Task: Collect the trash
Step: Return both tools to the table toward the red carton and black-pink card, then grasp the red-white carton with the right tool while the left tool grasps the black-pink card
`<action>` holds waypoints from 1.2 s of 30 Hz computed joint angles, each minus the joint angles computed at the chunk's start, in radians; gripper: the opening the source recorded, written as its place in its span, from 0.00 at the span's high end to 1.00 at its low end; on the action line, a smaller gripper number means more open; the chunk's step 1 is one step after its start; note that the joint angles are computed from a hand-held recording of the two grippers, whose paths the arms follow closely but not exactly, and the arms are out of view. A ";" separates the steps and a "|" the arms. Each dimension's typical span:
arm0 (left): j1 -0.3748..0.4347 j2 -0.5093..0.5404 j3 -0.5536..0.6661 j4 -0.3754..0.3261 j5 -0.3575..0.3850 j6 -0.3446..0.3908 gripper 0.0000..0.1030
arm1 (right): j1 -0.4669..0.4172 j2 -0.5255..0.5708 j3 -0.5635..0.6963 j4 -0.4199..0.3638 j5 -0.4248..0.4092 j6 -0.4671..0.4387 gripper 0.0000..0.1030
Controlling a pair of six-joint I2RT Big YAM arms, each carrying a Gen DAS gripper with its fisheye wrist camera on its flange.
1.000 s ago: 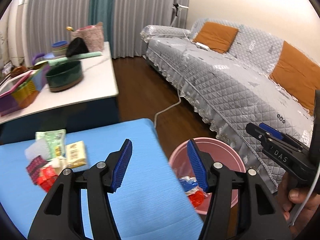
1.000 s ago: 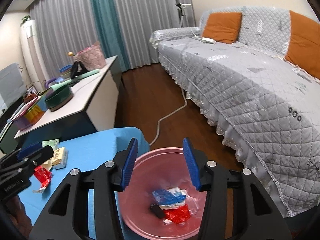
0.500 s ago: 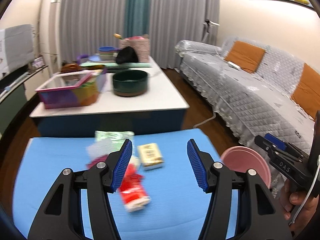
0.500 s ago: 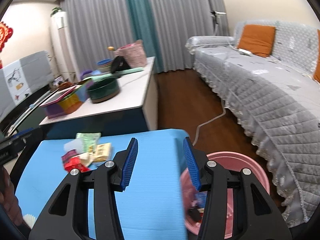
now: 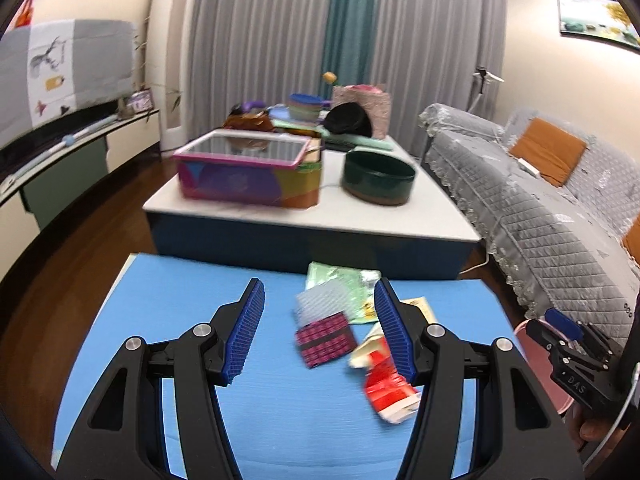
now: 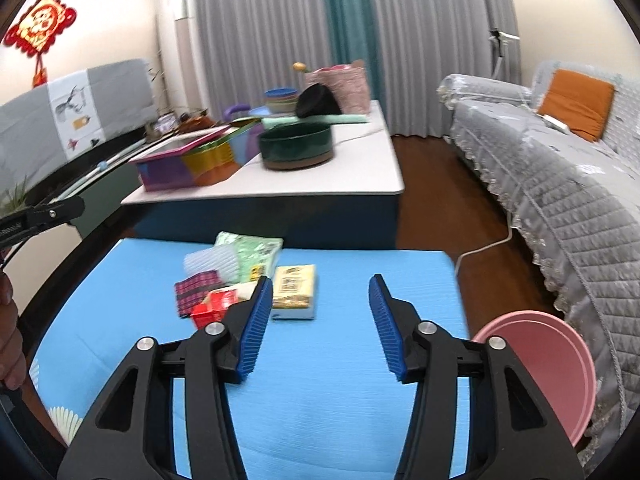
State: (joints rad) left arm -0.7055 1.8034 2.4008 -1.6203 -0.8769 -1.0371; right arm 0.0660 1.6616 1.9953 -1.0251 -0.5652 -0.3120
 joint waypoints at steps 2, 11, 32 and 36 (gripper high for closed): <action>0.009 -0.057 -0.114 0.046 0.020 -0.026 0.45 | 0.017 -0.013 -0.032 0.019 -0.006 -0.009 0.41; 0.057 -0.140 -0.281 0.136 0.043 -0.086 0.45 | 0.103 -0.017 -0.124 0.047 0.013 -0.093 0.15; 0.103 -0.100 -0.311 0.131 0.128 -0.071 0.45 | 0.221 0.106 -0.070 -0.034 0.167 -0.186 0.11; 0.116 -0.083 -0.312 0.140 0.164 -0.069 0.45 | 0.210 0.133 -0.032 -0.083 0.159 -0.164 0.34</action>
State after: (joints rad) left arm -0.5900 1.7201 2.0893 -1.4803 -0.7129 -1.1064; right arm 0.2756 1.7946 1.9631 -1.1080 -0.4065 -0.4762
